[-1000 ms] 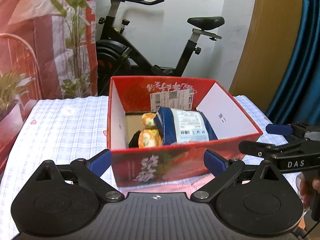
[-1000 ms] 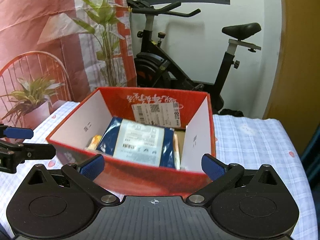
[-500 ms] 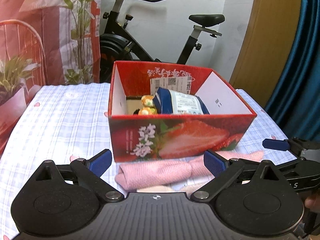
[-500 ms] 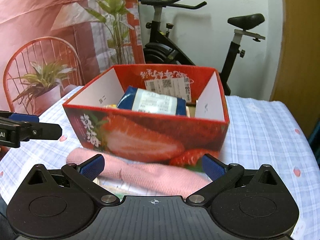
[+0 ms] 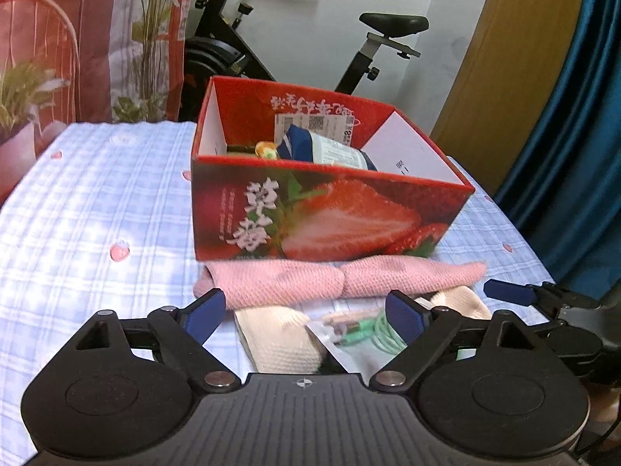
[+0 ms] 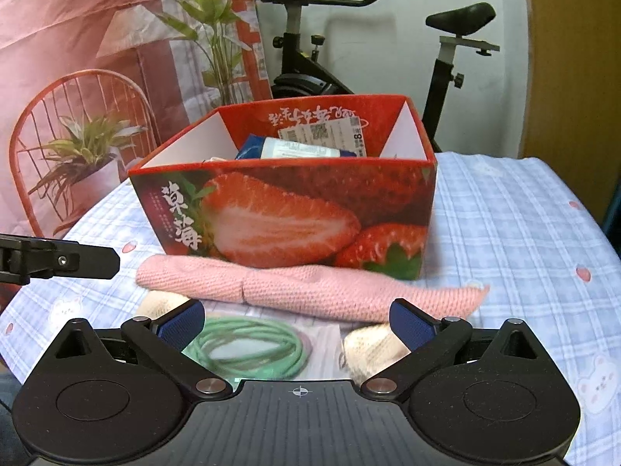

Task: Organize soft objects
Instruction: 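Lower the left gripper to the bagged green cable beside the pink towel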

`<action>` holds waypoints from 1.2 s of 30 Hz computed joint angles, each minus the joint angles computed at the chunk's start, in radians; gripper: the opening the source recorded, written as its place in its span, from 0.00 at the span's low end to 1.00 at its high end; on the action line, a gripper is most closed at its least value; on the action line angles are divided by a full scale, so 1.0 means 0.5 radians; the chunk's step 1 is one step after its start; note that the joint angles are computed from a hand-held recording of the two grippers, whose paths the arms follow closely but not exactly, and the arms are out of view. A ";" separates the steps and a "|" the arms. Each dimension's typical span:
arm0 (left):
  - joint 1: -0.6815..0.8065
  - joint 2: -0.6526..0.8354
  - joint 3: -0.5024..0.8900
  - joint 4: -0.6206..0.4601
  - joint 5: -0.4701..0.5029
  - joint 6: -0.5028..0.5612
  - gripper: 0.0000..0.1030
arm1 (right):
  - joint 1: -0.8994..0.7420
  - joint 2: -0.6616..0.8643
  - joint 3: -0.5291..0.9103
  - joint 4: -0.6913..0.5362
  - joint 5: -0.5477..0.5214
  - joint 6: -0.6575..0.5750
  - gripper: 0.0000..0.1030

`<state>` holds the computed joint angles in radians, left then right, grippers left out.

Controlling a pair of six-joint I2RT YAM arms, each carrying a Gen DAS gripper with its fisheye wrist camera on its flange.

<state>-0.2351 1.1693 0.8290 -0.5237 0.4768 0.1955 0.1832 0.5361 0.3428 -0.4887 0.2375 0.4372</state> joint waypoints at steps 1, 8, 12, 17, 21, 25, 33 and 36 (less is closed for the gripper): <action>0.004 0.000 -0.011 -0.003 0.014 -0.003 0.86 | 0.028 -0.023 -0.015 -0.012 0.024 0.017 0.98; 0.028 0.130 -0.010 -0.105 0.249 0.032 0.54 | -0.052 -0.118 -0.092 -0.044 -0.133 0.032 0.85; 0.007 0.202 -0.038 -0.101 0.272 0.021 0.48 | -0.088 -0.115 -0.131 -0.007 -0.228 0.022 0.77; -0.002 0.261 -0.083 -0.068 0.262 0.005 0.48 | -0.100 -0.107 -0.189 0.061 -0.306 0.045 0.74; -0.010 0.324 -0.099 -0.024 0.253 -0.005 0.48 | -0.138 -0.114 -0.243 0.139 -0.364 0.071 0.74; 0.017 0.394 -0.087 0.012 0.296 -0.017 0.48 | -0.156 -0.106 -0.276 0.199 -0.396 0.081 0.72; -0.049 0.598 0.007 0.095 0.339 -0.075 0.48 | -0.335 0.049 -0.283 0.351 -0.591 0.033 0.66; -0.081 0.637 0.040 0.121 0.323 -0.107 0.47 | -0.387 0.143 -0.275 0.430 -0.627 0.013 0.63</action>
<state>-0.2753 1.4880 0.8488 -0.4630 0.6382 0.1422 -0.0103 0.6073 0.2053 -0.2738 -0.0761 0.4436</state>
